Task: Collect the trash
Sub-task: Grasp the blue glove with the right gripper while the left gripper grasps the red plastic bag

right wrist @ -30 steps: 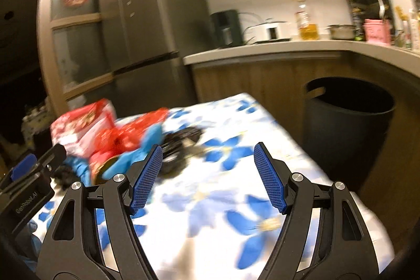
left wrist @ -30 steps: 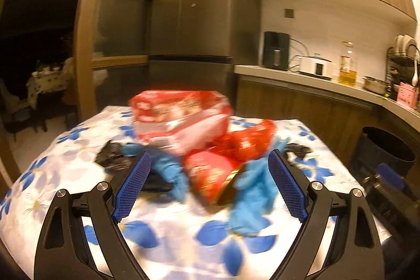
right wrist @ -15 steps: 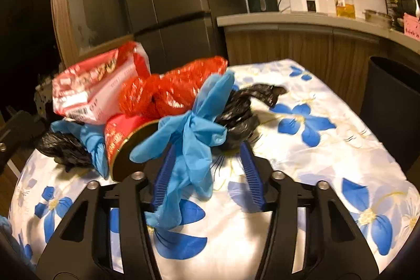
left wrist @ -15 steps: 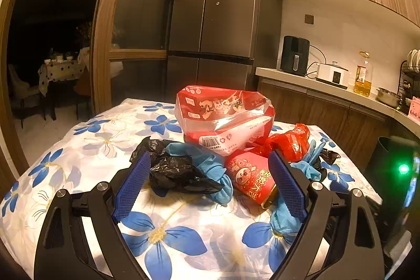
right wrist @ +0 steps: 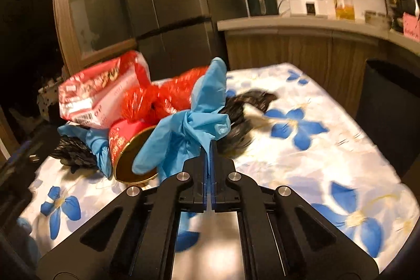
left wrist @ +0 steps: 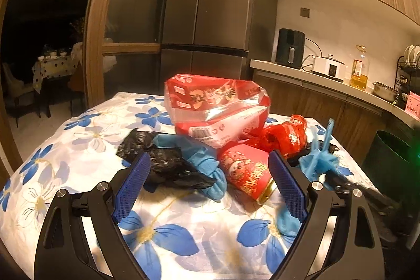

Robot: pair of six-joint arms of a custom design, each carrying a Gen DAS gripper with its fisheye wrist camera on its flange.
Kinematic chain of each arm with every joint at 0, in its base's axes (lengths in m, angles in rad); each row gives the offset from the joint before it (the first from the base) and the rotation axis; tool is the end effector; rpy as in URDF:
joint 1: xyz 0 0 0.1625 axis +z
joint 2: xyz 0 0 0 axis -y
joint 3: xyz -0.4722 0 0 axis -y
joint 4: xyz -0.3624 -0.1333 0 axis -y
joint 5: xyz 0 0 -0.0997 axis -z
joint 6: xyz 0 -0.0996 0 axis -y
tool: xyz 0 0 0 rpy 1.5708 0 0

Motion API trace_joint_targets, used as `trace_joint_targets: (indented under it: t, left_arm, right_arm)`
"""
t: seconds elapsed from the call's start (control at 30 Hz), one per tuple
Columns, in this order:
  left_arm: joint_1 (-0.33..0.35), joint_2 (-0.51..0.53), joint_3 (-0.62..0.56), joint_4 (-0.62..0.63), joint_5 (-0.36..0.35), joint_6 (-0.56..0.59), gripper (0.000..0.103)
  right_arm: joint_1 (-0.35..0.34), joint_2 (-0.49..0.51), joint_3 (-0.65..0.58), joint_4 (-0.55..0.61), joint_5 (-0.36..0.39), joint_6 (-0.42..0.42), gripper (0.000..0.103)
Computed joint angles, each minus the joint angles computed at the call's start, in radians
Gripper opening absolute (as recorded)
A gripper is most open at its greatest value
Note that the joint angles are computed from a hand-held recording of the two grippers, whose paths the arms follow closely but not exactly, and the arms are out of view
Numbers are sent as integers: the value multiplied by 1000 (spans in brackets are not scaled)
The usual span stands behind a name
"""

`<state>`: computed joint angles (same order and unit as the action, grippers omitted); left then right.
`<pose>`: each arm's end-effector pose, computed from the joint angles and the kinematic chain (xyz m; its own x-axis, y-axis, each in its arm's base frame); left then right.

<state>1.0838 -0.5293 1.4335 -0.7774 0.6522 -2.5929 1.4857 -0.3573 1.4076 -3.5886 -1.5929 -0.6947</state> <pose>-0.1300 -0.6995 0.0096 -0.7416 -0.2938 -0.6031 0.5227 0.3106 -0.7939 0.0659 -0.7696 0.0388 -0.7950 -0.2827 0.5368 -0.5996 0.5003 -0.6246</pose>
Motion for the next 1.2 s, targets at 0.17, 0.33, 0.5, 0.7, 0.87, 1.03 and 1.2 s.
trace_joint_targets:
  t: [0.17, 0.33, 0.5, 0.7, 0.87, 1.03, 1.2]
  left_arm:
    - [4, 37, -87, 120, 41, -53, 87]
    - [15, 97, -241, 300, 107, -114, 87]
    - [34, 192, -475, 525, 121, -165, 69]
    - [44, 276, -672, 727, 101, -212, 14]
    - [37, 254, -618, 669, 132, -181, 7]
    - [12, 169, -427, 502, 175, -126, 6]
    - [-17, 106, -303, 388, 208, -90, 6]
  right_arm:
    - [-21, -55, 55, -30, 12, 33, 2]
    - [-36, -90, 90, -82, 34, 51, 2]
    - [-50, -115, 114, -116, 52, 53, 2]
    - [-61, -126, 103, -105, 56, 73, 2]
    - [-65, -134, 98, -99, 71, 87, 2]
    - [-74, -157, 110, -87, 106, 114, 1]
    - [-78, -183, 133, -106, 140, 136, 1]
